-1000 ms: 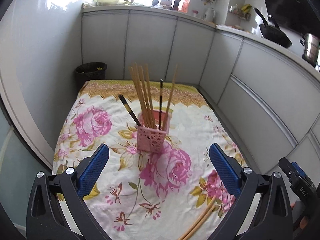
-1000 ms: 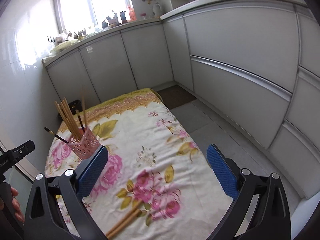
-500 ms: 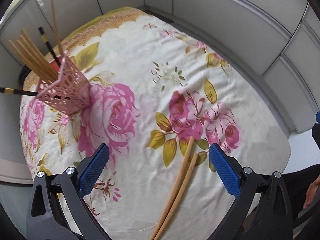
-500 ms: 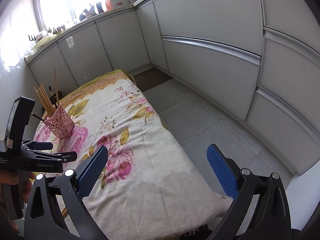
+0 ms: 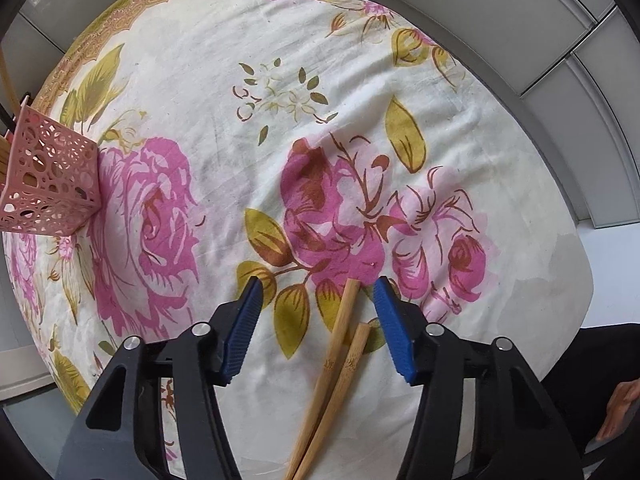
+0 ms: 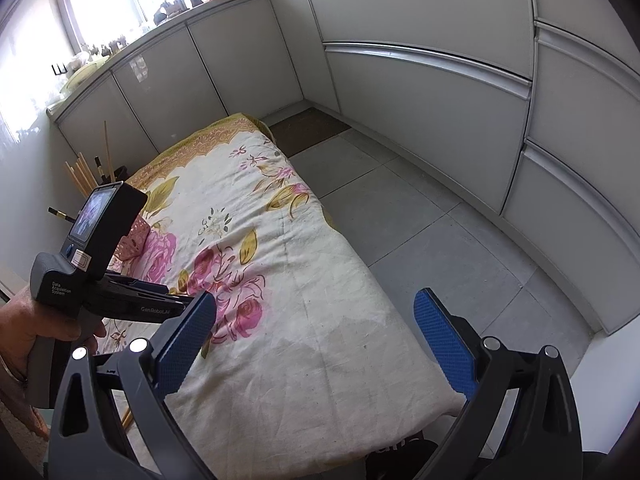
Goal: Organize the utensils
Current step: 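Close the left tool on a wooden chopstick while the right tool grasps the other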
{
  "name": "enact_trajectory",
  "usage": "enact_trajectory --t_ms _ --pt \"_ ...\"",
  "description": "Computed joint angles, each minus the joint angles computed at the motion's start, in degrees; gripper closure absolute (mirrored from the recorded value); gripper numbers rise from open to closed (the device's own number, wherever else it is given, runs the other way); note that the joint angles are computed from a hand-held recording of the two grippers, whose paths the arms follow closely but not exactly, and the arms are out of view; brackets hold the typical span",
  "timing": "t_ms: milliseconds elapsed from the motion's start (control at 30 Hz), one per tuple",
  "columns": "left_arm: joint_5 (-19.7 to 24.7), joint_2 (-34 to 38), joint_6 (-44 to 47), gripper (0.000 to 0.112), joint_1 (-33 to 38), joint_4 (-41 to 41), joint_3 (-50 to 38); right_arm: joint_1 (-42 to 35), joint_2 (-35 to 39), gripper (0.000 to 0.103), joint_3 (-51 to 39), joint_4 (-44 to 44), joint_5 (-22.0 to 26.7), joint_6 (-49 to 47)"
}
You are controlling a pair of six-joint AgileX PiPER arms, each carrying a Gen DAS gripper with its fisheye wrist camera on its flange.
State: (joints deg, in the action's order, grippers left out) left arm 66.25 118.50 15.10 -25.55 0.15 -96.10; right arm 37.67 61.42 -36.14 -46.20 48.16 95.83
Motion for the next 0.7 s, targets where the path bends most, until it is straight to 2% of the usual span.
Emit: enact_trajectory --t_ms 133,200,367,467,533,667,700 --pt "0.14 1.44 0.37 0.086 -0.37 -1.29 -0.42 -0.4 0.55 0.007 -0.23 0.92 -0.96 -0.61" --pt "-0.79 0.85 0.51 0.103 -0.6 -0.51 0.55 -0.3 0.86 0.007 -0.41 1.01 -1.0 -0.72" --pt "-6.78 -3.27 1.28 0.105 2.34 -2.12 7.46 0.08 2.97 0.007 -2.05 1.99 -2.17 -2.19" --pt "-9.69 -6.87 3.35 0.105 6.13 -5.16 10.85 -0.89 6.01 0.007 -3.9 5.48 -5.22 -6.31" --pt "-10.6 -9.86 5.83 0.105 9.06 -8.23 12.88 -2.72 9.38 0.007 -6.02 11.12 -8.4 -12.19" --pt "-12.45 -17.24 11.78 0.105 16.33 -15.56 17.87 -6.37 18.14 0.008 -12.37 28.38 -12.58 -27.23" --pt "-12.57 -18.98 13.06 0.105 18.01 -16.99 18.79 -6.32 20.7 0.014 -14.67 30.42 -12.11 -28.62"
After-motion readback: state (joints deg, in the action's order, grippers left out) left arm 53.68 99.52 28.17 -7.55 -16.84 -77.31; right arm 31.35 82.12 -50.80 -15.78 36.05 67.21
